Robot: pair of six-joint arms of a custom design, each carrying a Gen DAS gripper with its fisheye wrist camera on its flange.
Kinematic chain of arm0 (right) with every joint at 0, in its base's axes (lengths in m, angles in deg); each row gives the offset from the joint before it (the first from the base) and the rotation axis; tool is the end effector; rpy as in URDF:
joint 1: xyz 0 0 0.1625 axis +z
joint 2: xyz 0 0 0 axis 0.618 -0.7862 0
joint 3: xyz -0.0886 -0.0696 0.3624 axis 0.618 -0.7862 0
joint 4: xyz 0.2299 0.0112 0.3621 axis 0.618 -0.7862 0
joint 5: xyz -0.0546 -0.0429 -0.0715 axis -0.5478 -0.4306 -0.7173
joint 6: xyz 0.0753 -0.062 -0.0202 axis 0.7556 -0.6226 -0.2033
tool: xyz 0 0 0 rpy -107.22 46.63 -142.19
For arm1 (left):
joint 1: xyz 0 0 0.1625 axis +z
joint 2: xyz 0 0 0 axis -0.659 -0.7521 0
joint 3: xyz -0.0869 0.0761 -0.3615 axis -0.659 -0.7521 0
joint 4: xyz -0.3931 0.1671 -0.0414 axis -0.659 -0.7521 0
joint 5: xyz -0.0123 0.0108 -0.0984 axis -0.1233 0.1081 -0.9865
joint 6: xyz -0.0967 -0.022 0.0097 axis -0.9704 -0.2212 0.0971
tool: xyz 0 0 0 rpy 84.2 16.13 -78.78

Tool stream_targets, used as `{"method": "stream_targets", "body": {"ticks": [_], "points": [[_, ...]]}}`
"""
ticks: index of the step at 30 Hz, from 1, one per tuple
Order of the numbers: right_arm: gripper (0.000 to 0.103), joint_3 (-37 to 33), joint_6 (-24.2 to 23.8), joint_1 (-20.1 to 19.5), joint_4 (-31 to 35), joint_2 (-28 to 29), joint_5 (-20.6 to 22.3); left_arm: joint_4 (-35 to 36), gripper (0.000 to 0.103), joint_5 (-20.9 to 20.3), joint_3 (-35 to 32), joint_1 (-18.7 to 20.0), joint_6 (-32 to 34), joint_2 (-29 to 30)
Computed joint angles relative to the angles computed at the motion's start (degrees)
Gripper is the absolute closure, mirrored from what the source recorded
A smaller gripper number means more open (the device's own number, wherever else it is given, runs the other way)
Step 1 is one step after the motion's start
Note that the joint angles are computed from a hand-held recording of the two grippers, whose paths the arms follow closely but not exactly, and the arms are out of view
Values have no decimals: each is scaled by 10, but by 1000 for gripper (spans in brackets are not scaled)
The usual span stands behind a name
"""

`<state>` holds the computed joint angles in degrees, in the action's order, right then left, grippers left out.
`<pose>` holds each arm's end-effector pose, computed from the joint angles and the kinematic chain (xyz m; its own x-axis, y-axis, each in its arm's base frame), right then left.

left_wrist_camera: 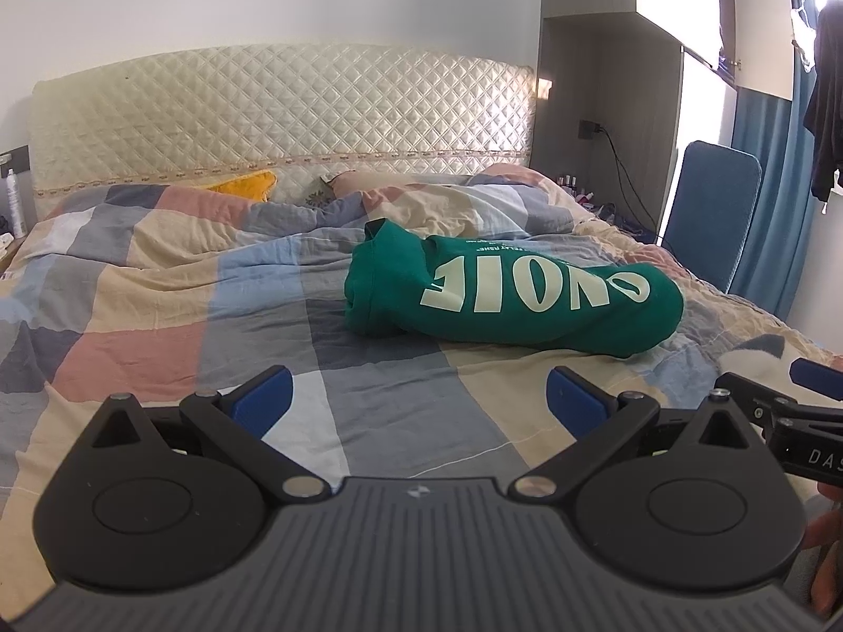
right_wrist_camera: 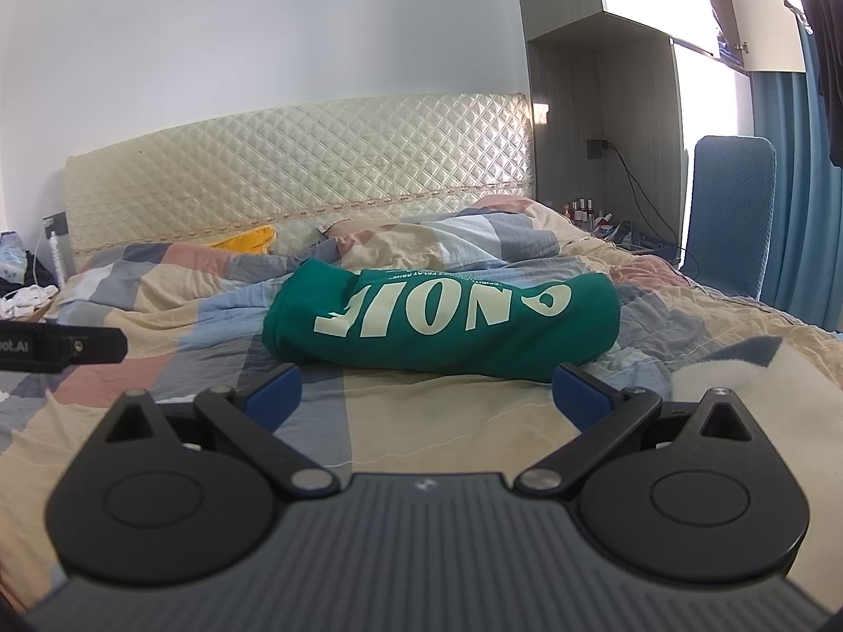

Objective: Fold large clothes

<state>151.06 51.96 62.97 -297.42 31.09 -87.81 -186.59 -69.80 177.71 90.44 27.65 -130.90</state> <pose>0.2184 -0.5509 0.1052 -0.7514 -0.1705 0.6375 -0.6556 0.3031 -0.6916 -0.1910 -0.5529 0.2199 -0.7279 -0.0454 -0.6841 0.6054 0.4257 -0.6725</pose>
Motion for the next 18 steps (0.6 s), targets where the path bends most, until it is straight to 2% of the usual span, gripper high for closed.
{"method": "stream_targets", "body": {"ticks": [18], "points": [[0, 3, 0, 5, -9, 3, -4, -18, 0, 10, 3, -9, 5, 7]]}}
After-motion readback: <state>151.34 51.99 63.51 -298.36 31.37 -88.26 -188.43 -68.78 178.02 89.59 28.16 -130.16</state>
